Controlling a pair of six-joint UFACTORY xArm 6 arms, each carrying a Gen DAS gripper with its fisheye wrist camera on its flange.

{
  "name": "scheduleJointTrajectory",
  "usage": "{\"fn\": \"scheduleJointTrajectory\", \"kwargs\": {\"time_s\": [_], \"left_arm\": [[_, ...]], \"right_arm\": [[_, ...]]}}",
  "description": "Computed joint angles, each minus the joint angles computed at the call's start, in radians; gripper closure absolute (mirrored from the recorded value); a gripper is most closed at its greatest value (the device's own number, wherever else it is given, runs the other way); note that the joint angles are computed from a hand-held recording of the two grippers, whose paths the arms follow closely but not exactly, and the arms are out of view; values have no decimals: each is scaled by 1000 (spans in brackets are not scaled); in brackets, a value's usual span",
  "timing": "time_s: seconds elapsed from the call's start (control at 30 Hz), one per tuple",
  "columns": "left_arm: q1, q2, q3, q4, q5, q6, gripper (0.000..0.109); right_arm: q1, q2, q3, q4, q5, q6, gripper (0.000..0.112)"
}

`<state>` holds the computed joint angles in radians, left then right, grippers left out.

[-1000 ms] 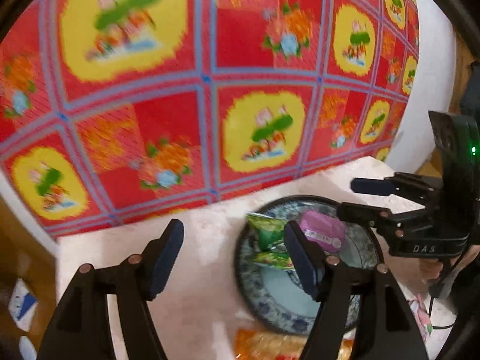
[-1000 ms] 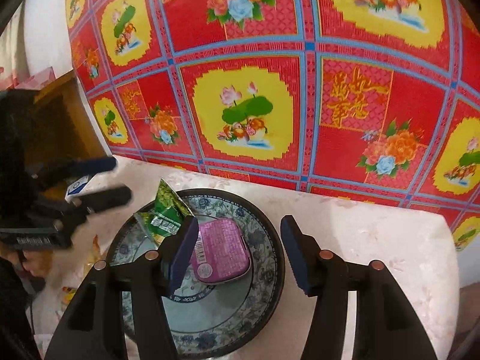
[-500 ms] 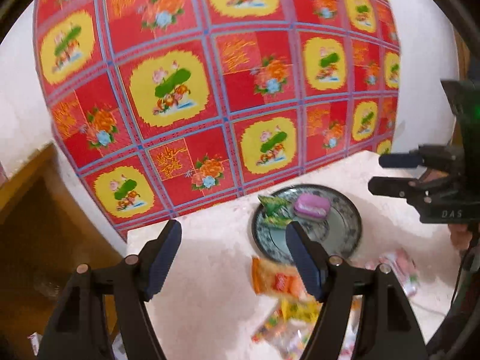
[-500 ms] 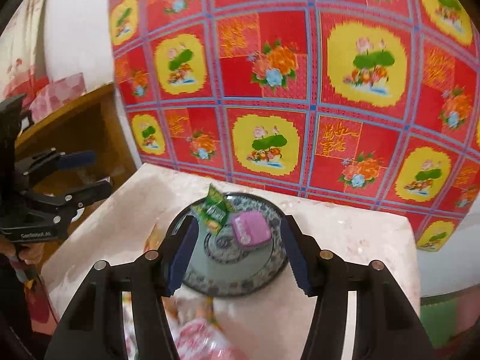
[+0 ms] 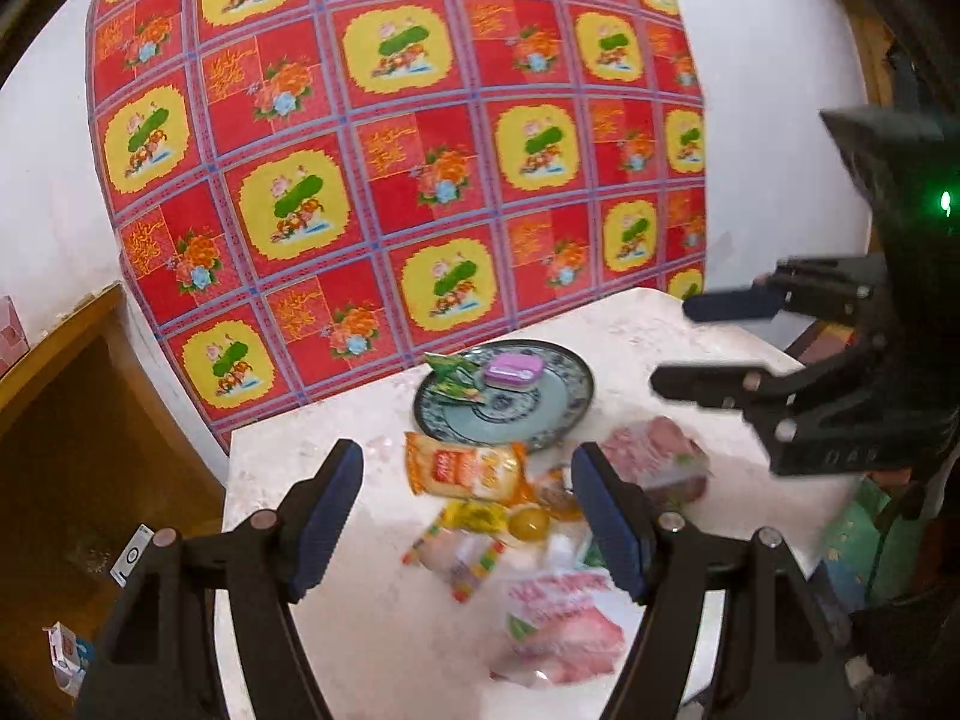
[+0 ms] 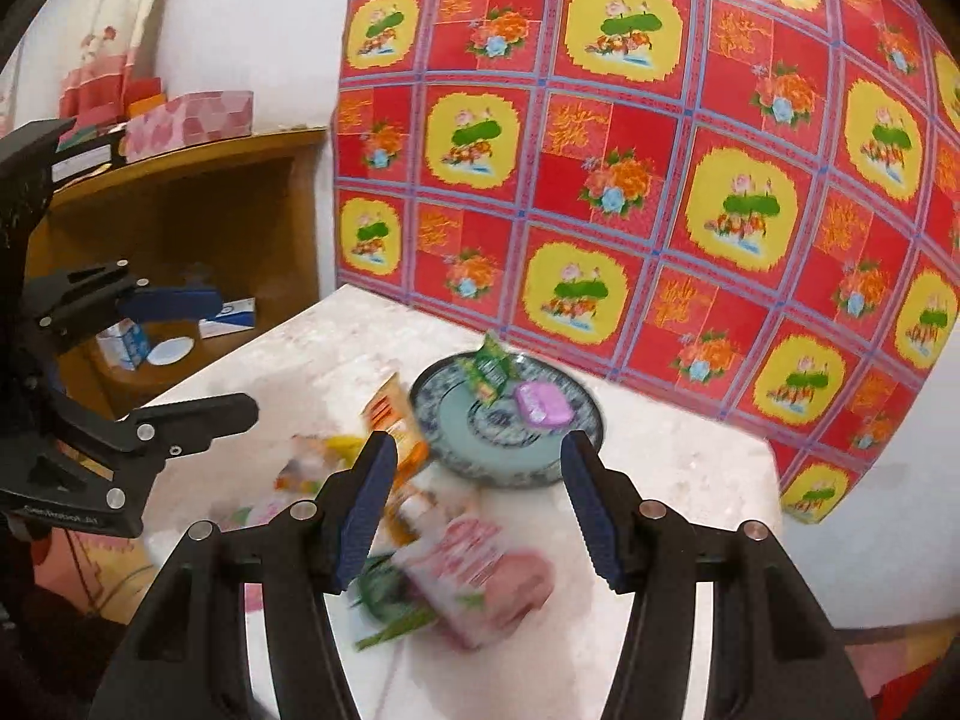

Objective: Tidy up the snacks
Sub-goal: 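Withdraw both tools from the plate back toward the snack pile, then grasp a pink peach-juice pouch with the left gripper and lift it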

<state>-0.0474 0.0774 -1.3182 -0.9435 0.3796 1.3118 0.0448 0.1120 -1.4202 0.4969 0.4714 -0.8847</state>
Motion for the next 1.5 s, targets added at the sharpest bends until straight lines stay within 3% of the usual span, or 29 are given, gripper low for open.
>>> {"fn": "scheduleJointTrajectory", "kwargs": {"time_s": [0.17,0.3,0.43,0.5,0.67,0.8,0.9,1.0,1.03,1.13,1.23,1.3,1.37,1.43,1.5], "left_arm": [[0,-76,118,-127,3,112,33],[1,-125,223,-308,-18,254,33],[38,-166,325,-580,66,411,33],[56,-175,359,-643,126,487,33],[36,-146,344,-800,94,671,32],[62,-73,260,-687,134,561,27],[75,12,166,-524,155,384,27],[100,69,101,-397,249,229,27],[103,76,95,-385,264,214,28],[94,75,108,-378,246,215,43],[107,55,132,-385,267,190,46],[117,33,153,-392,286,183,48],[119,12,172,-402,290,204,49],[118,-2,184,-413,290,228,49],[113,-6,191,-435,278,263,49]], "right_arm": [[-13,-82,164,59,-7,-41,54],[-30,-119,269,136,-24,-80,54],[-60,-145,343,280,-27,-149,54],[-75,-154,372,388,-25,-213,54],[-103,-153,379,541,29,-296,54],[-94,-137,368,599,31,-329,54],[-78,-128,372,596,18,-344,54],[-49,-146,400,586,-48,-400,54],[-45,-154,407,590,-51,-422,54],[-36,-172,418,618,-65,-489,54],[-18,-177,422,646,-107,-547,54],[21,-183,427,763,-204,-708,54],[36,-184,417,846,-227,-835,56],[24,-178,401,793,-164,-823,68],[28,-155,378,692,-138,-770,69]]}}
